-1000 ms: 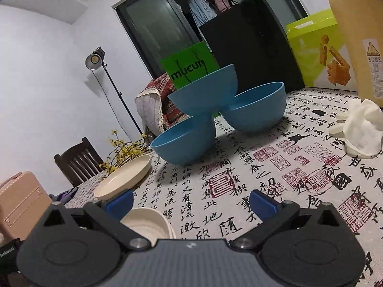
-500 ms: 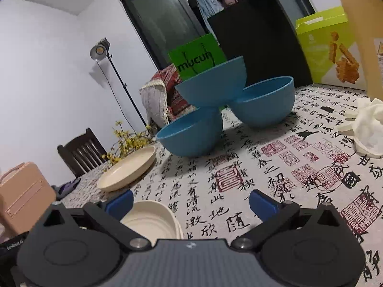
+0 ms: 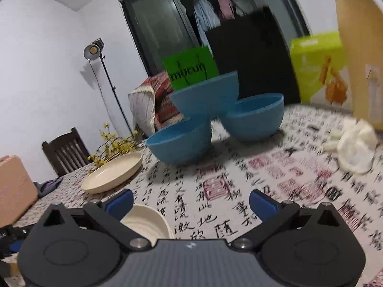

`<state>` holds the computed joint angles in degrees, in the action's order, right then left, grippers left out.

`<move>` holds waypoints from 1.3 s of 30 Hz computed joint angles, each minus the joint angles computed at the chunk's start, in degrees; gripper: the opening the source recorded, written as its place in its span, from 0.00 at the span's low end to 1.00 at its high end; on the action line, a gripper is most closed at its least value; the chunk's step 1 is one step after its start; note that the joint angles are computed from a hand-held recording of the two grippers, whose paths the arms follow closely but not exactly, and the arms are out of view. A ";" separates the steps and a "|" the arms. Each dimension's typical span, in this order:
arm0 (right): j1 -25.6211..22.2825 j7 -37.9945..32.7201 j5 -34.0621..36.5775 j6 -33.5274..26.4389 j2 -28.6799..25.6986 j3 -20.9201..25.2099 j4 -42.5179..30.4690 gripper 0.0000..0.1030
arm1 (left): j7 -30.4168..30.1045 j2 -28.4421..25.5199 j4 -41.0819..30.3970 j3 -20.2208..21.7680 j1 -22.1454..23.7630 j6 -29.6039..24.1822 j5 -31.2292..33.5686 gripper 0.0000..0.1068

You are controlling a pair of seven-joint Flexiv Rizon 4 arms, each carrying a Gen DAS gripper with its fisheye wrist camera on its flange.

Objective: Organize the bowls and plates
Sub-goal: 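Pull both open grippers back from the placed plates toward the flowers, then move both open grippers to the rim of the cream plate beside the yellow flowers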

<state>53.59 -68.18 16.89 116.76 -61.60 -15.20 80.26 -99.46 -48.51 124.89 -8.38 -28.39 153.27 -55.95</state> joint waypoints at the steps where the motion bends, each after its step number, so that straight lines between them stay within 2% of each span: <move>1: 0.44 0.19 0.28 -1.23 0.99 -0.02 0.64 1.00 | -0.41 0.55 0.63 -0.14 -0.31 0.48 -0.62 0.96; 3: 0.90 0.36 -0.65 -1.37 2.82 0.47 2.06 1.00 | -4.32 1.45 2.70 0.01 0.26 2.56 1.87 0.96; 6: 3.95 -0.85 -0.62 -1.47 4.98 -2.08 3.28 1.00 | -7.07 3.91 5.08 0.10 1.39 2.34 4.18 0.96; 9: 6.78 -1.44 0.16 -2.26 5.94 -4.46 2.38 1.00 | -5.55 6.74 6.36 0.53 1.12 0.86 2.89 0.96; 11: 6.00 -0.94 -1.40 -3.10 6.49 -2.65 1.01 1.00 | -5.02 9.31 7.37 0.95 1.71 -0.81 2.92 0.96; 13: 5.20 0.47 -3.48 -5.90 6.64 -1.25 -1.05 1.00 | -4.50 11.45 7.94 1.72 2.08 -1.74 3.01 0.96; 15: 6.29 2.89 -4.19 -8.97 5.94 -3.03 -3.19 1.00 | -3.23 13.03 7.96 2.28 1.87 -2.21 1.49 0.96; 17: 5.44 5.03 -6.68 -12.23 5.23 -2.18 -5.80 1.00 | -2.52 14.38 8.20 2.66 2.25 -2.77 1.55 0.96; 22: 6.77 11.39 -10.67 -18.87 1.74 -6.11 -12.45 1.00 | 1.82 16.27 7.78 3.30 2.82 -4.70 -1.14 0.96; 25: 4.27 12.89 -14.79 -23.19 0.09 -2.61 -17.35 1.00 | 1.51 16.72 7.90 3.81 4.46 -5.98 0.29 0.96; 28: 3.63 14.78 -18.45 -26.47 -2.06 -2.46 -21.73 1.00 | 2.09 16.89 7.32 4.31 5.93 -8.11 0.80 0.96; 30: 2.32 15.35 -20.80 -28.93 -3.36 -0.69 -25.07 1.00 | 2.10 17.18 6.62 4.72 7.42 -10.31 2.43 0.96; 32: 0.37 15.29 -23.06 -31.79 -5.08 2.38 -29.58 1.00 | 4.23 17.31 4.85 5.09 7.94 -13.53 1.67 0.96; 34: -0.58 16.55 -25.10 -34.74 -7.06 3.18 -34.06 1.00 | 6.94 17.01 2.80 5.61 7.71 -15.90 0.20 0.96; 36: -2.00 16.84 -27.14 -38.60 -9.46 5.17 -39.68 1.00 | 9.56 16.49 0.84 6.07 7.38 -17.52 -1.38 0.96; 39: -4.52 14.56 -29.65 -46.02 -14.43 11.06 -50.97 1.00 | 10.66 15.61 -1.99 6.09 7.79 -19.45 -2.45 0.96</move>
<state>49.07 -53.62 -12.75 70.73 -76.03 -4.15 29.29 -88.80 -32.90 122.91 -2.29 -20.60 133.81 -58.40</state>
